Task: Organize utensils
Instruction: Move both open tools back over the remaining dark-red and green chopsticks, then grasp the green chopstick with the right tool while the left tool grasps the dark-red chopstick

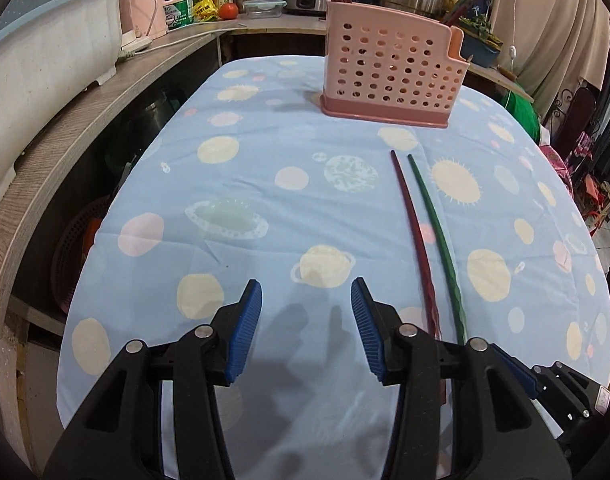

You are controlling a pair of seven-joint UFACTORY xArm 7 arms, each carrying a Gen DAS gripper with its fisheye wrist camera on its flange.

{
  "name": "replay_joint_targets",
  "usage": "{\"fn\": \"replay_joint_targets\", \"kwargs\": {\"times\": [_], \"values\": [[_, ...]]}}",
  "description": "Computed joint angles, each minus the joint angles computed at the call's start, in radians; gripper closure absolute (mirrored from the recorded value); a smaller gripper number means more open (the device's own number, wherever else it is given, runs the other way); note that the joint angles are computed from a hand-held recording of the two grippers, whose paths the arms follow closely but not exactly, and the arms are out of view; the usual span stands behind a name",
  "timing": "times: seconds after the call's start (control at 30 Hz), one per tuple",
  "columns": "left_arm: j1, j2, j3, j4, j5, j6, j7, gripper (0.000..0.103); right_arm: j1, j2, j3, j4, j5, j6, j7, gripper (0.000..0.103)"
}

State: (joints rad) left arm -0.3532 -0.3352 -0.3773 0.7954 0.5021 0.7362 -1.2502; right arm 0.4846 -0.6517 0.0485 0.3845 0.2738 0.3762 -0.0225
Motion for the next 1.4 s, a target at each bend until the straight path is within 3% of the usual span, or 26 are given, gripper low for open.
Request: {"fn": "replay_joint_targets", "kwargs": {"times": [0.43,0.73,1.2,1.4], "values": [[-0.015,0.013,0.006,0.0,-0.024,-0.005,0.016,0.059,-0.014,-0.002,0.03,-0.017,-0.041,-0.022,0.021,0.084],[-0.022,0.022,0.008,-0.001,-0.036,-0.009,0.017,0.057,-0.033,-0.011,0.045,-0.032,-0.088,-0.039,0.063,0.094],[-0.05,0.052,-0.001,0.02,-0.041,-0.024,0.019,0.031,-0.09,-0.058,0.023,-0.062,-0.112,-0.036,0.121,0.096],[-0.076,0.098,-0.006,0.051,-0.031,-0.033,0.025,0.03,-0.1,-0.081,-0.016,-0.076,-0.095,-0.028,0.119,0.096]]}}
